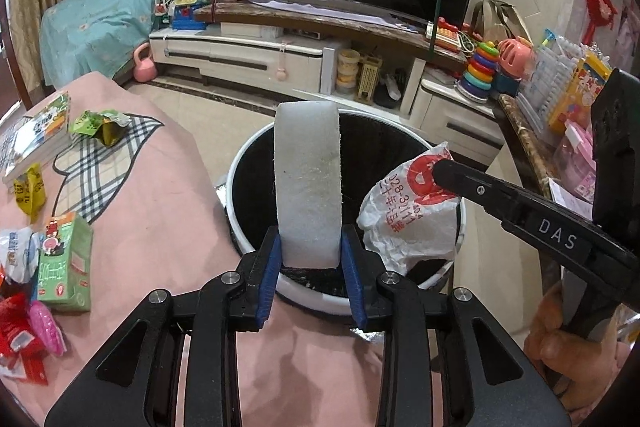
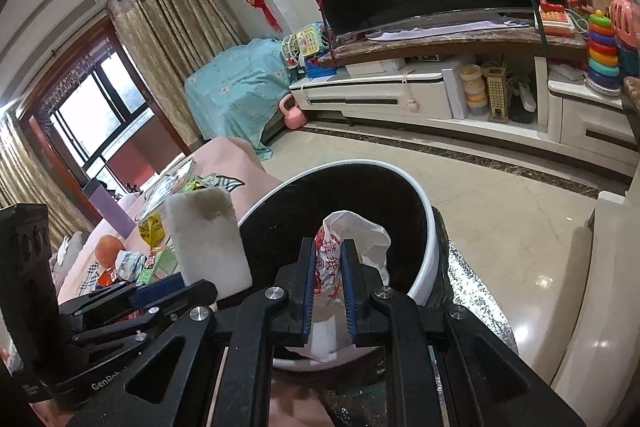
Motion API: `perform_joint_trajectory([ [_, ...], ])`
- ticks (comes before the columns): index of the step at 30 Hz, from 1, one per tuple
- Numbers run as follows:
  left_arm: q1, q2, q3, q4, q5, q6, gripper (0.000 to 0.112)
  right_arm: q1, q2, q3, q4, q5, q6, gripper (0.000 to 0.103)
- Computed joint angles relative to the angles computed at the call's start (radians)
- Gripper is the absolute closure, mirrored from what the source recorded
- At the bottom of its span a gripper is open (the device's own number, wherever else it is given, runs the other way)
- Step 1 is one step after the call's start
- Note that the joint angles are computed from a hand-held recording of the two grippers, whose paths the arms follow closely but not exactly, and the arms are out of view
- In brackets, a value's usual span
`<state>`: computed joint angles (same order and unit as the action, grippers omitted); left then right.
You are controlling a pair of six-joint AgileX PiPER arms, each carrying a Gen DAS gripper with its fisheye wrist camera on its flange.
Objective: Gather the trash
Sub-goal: 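Carry the white cup and wrapper over the bin and open both tools, then move both tools back toward the trash pile on the table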
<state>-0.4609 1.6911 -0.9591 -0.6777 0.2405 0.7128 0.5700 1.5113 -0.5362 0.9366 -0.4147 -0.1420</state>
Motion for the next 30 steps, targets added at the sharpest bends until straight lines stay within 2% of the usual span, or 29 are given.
perform_joint_trajectory([
  [3,0.004,0.014,-0.011,0.027,0.012,-0.03,0.072,-0.018,0.006,-0.009,-0.037,0.029,0.023,0.086],
  [4,0.004,0.013,-0.008,0.042,0.008,-0.049,0.06,-0.019,0.008,-0.01,-0.047,0.031,0.034,0.086],
  [5,0.008,0.007,0.0,0.021,0.001,-0.029,0.055,-0.032,0.01,-0.014,-0.065,0.041,0.047,0.085],
  [8,0.02,-0.009,0.02,-0.015,-0.01,0.008,0.054,-0.042,0.01,-0.006,-0.12,0.047,0.111,0.078],
  [13,0.062,-0.047,0.078,-0.11,-0.02,0.099,0.051,-0.005,-0.006,0.005,-0.064,0.02,0.083,0.063],
  [16,0.101,-0.075,0.128,-0.201,-0.024,0.19,0.049,0.048,-0.017,-0.002,0.035,-0.012,0.004,0.047],
  [18,0.135,-0.1,0.169,-0.279,-0.02,0.273,0.048,0.092,-0.018,-0.012,0.102,-0.042,-0.051,0.028],
  [21,0.186,-0.138,0.229,-0.376,-0.023,0.381,0.045,0.163,-0.012,-0.022,0.155,-0.093,-0.083,0.008],
  [25,0.276,-0.184,0.309,-0.529,-0.005,0.553,0.043,0.235,0.027,-0.059,0.195,-0.119,-0.112,0.007],
  [30,0.401,-0.232,0.377,-0.604,0.04,0.677,0.042,0.285,0.092,-0.105,0.179,-0.112,-0.075,0.006],
])
